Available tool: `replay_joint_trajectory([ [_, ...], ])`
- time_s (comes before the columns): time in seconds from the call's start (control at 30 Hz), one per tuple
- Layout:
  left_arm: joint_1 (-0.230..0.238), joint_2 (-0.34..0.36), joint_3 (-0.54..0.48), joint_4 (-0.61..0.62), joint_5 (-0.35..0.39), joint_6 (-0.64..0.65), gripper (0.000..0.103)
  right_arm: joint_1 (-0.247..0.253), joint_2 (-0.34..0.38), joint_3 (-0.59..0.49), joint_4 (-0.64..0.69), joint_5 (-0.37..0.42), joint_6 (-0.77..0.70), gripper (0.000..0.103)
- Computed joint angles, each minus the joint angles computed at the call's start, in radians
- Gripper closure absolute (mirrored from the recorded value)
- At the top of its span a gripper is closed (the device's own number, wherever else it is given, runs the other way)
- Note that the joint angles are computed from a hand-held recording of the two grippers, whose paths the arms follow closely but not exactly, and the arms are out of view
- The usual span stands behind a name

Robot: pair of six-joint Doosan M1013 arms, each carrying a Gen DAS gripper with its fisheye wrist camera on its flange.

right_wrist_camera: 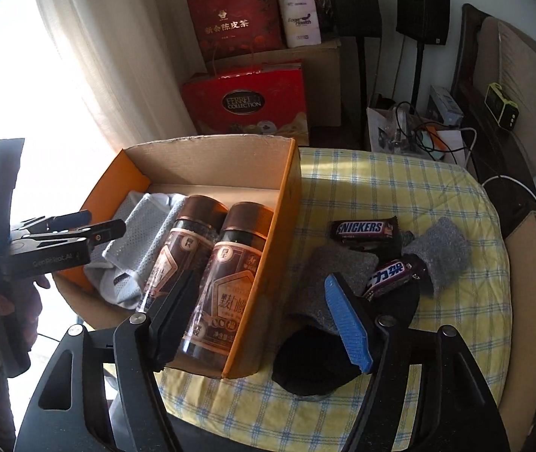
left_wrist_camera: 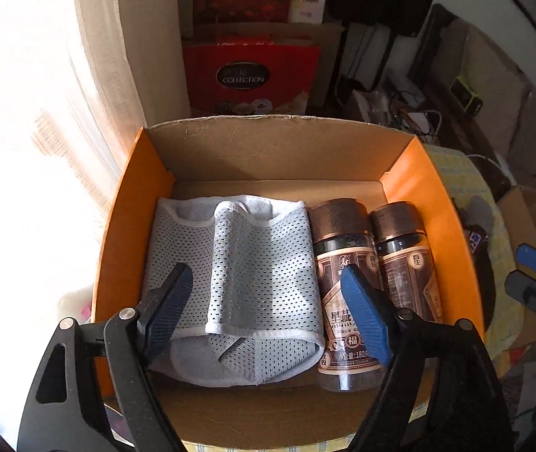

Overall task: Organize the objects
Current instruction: 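Lower the mesh bag into the box beside the jars and release, then move both tools from the box toward the grey knit socks on the cloth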

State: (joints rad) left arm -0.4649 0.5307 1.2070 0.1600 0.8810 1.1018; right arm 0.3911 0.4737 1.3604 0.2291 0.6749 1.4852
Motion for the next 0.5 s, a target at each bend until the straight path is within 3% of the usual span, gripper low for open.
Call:
replay_joint_trajectory([
  [0.2, -0.012, -0.018, 0.005, -0.053, -0.050, 0.053, 0.016, -0.008, -0.015, 0.012, -0.053, -0.009, 0.058, 0.028],
  [0.5, -0.051, -0.031, 0.012, 0.024, -0.095, 0.004, 0.004, -0.018, -0.039, 0.036, -0.146, -0.032, 0.145, 0.016],
])
